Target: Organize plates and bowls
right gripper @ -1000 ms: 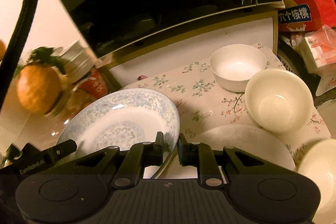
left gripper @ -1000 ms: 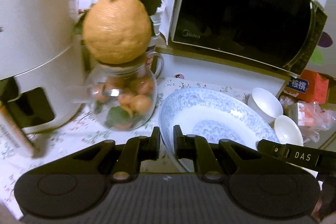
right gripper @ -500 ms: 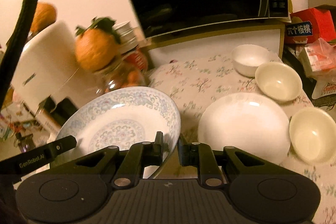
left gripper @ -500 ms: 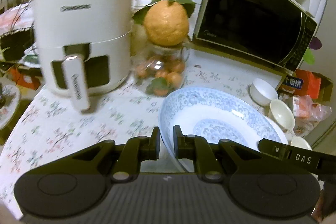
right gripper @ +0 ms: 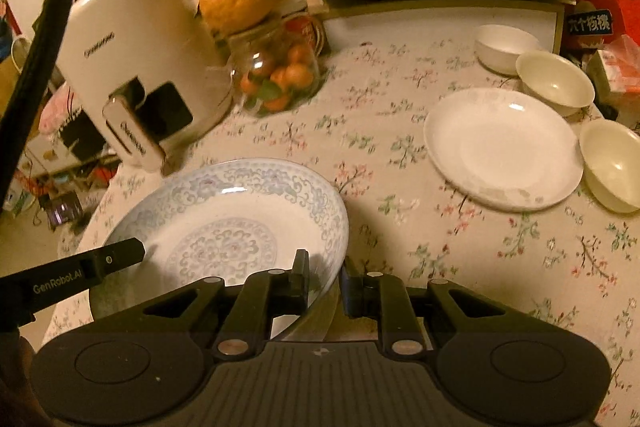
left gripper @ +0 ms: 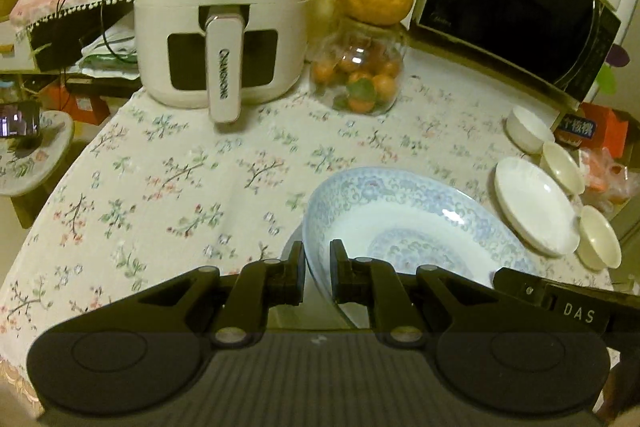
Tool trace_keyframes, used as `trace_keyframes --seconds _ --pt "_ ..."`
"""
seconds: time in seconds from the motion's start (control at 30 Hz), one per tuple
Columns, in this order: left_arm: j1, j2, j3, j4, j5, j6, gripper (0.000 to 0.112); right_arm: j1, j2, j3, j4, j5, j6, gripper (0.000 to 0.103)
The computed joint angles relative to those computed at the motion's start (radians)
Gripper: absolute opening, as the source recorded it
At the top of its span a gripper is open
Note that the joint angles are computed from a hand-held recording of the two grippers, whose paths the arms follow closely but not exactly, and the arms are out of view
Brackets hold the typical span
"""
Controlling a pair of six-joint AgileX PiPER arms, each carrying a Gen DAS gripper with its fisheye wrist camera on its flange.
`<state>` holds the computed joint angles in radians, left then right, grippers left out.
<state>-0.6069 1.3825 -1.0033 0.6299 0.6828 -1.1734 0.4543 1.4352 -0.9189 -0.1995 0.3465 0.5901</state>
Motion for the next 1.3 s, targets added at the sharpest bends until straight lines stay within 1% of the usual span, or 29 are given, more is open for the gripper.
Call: trace_keyframes --seconds 0.07,0.3,0.5,0.67,0.87,1.13,1.3 --pt "-0.005 -0.011 0.019 0.01 0.001 -0.011 0.01 0.015 -0.006 0.012 -0.03 0.001 0.025 0.017" --pt "0.0 -0.012 0.048 0.021 0.0 -0.008 0.01 0.033 0.001 0.026 -0.035 0.006 0.018 0.017" --pt "-0.013 0.0 0.056 0.064 0.01 -0.026 0.01 0.041 0.01 0.024 -0.047 0.016 0.028 0.018" --pt "-0.009 0.008 0.065 0.052 0.003 -0.019 0.01 0.045 0.025 0.017 -0.049 0.027 0.029 0.018" --pt "-0.011 0.015 0.067 0.059 0.003 -0.025 0.011 0.062 0.03 0.011 -0.109 0.039 0.08 0.018" --pt "-0.03 0.03 0.063 0.087 0.016 -0.04 0.012 0.102 0.051 -0.019 -0.225 0.095 0.175 0.019" --pt "-0.056 0.039 0.063 0.129 0.037 -0.072 0.012 0.1 0.052 -0.017 -0.216 0.104 0.162 0.019"
